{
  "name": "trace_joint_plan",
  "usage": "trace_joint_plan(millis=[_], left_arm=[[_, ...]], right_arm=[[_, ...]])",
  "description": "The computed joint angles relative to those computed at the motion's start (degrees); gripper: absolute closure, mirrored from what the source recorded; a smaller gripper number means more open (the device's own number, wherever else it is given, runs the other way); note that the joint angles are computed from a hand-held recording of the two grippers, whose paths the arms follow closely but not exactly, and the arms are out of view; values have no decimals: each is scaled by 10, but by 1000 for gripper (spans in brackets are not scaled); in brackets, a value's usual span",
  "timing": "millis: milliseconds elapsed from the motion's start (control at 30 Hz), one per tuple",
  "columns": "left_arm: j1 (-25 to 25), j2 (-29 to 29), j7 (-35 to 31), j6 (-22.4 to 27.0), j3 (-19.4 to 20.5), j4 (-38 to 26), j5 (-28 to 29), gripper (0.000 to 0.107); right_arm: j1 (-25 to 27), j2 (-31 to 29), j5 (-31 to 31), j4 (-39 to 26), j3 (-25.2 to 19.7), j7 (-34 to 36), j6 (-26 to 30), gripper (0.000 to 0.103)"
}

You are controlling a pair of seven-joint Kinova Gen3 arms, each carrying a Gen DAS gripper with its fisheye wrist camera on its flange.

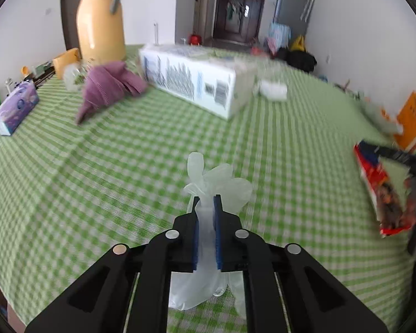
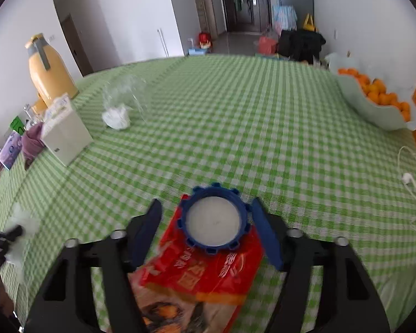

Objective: Collect trash
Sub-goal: 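Grasp the plastic glove with the left tool while the right tool grasps the blue-rimmed lid, then carry the plastic glove and blue lid to the cardboard box and release both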

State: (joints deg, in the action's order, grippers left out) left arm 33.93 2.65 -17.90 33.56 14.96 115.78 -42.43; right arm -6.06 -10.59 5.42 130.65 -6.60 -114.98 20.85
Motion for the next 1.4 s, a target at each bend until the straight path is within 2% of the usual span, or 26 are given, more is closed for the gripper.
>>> trace_joint_plan(millis=[67,167,233,333,433,533,633,767,833,933,1033,1100,1233,1333,1400], left_arm=[[-2,-21,18,-2,0,5,-11,103],[-12,-47,40,10,15,6,-29,103],[-4,-62,54,19,13,4,-41,103],[15,-84,80,32,8,8,-71,103],[-2,-108,79,29,21,17,-64,103],[-24,-128,75,24,32,30,-55,103],[-42,-158,61,21,35,49,-36,103],[-94,-217,26,20,40,86,11,103],[-108,-254,21,45,33,106,18,103],[-131,-328,-36,65,-14,139,64,103],[-140,-394,-79,103,-72,163,78,103],[-122,-439,-72,147,-117,177,53,103],[-115,-534,-102,240,-205,193,17,103],[-101,-597,-102,310,-285,210,-44,103],[-74,-628,-101,357,-338,214,-81,103]], right_arm=[[4,-5,-38,6,10,32,-11,51],[58,-43,-85,13,-35,84,-12,51],[72,-79,-78,12,-46,80,-4,51],[30,-116,-21,4,-21,27,10,51],[-9,-140,45,-8,-36,-40,35,51],[-53,-134,107,-22,-48,-110,49,51],[-92,-117,161,-35,-71,-179,59,51],[-126,-63,235,-67,-131,-273,56,51],[-149,-33,278,-85,-151,-319,57,51],[-196,30,346,-130,-178,-383,62,51],[-239,109,382,-199,-209,-403,83,51],[-282,162,390,-252,-215,-383,91,51],[-334,267,432,-358,-270,-345,111,51],[-363,334,438,-438,-313,-304,136,51],[-405,381,440,-491,-312,-265,141,51]])
